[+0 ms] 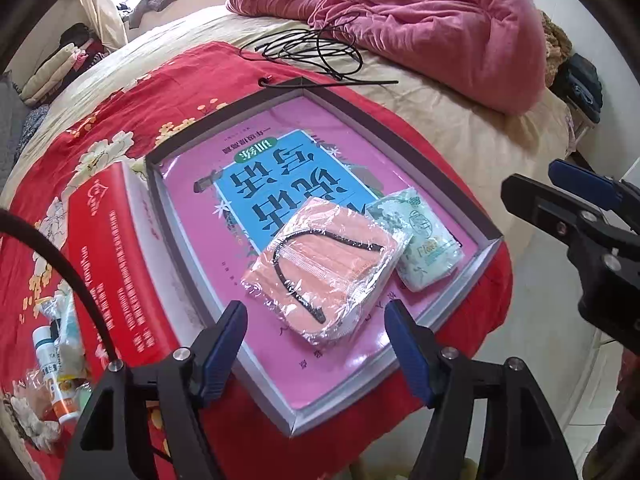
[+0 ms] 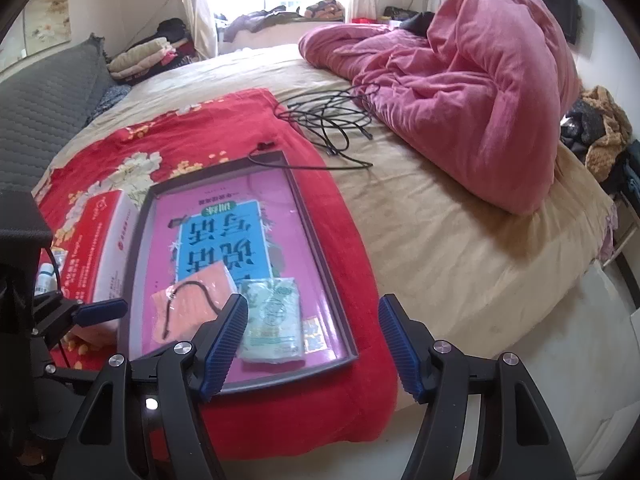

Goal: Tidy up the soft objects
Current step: 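Move both open tools back toward the remaining items on the bedspread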

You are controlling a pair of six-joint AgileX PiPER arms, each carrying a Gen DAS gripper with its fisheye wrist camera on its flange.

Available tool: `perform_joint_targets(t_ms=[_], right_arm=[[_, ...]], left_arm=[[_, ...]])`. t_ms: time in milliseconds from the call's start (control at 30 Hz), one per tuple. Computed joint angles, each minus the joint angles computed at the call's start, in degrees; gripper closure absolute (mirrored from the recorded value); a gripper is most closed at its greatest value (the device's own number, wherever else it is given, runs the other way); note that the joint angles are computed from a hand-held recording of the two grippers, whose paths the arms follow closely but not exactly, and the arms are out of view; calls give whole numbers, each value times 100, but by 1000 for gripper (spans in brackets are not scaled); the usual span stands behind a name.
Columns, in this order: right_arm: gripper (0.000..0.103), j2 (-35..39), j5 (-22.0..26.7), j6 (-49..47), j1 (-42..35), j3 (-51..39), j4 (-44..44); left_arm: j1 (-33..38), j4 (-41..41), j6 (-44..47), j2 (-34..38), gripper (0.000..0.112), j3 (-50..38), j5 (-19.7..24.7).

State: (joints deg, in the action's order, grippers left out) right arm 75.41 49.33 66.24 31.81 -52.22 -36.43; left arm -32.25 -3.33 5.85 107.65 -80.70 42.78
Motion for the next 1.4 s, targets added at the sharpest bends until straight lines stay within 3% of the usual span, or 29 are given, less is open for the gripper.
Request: perform_joint_targets(t_ms=[200, 267, 733, 1400], right_arm=[[33, 45, 237, 96, 295, -237, -108], [28, 86, 302, 125, 378, -296, -140], [27, 564, 699, 397, 1178, -987, -306], [27, 1676, 1049, 298, 2246, -2557, -506]], left_arm=[[121, -97, 75, -340, 40, 246, -27], [160, -30, 50, -488, 39, 365, -84], [888, -182, 358, -1379, 37, 1031, -103], [3361, -1059, 1845, -2568, 37, 1523, 291]])
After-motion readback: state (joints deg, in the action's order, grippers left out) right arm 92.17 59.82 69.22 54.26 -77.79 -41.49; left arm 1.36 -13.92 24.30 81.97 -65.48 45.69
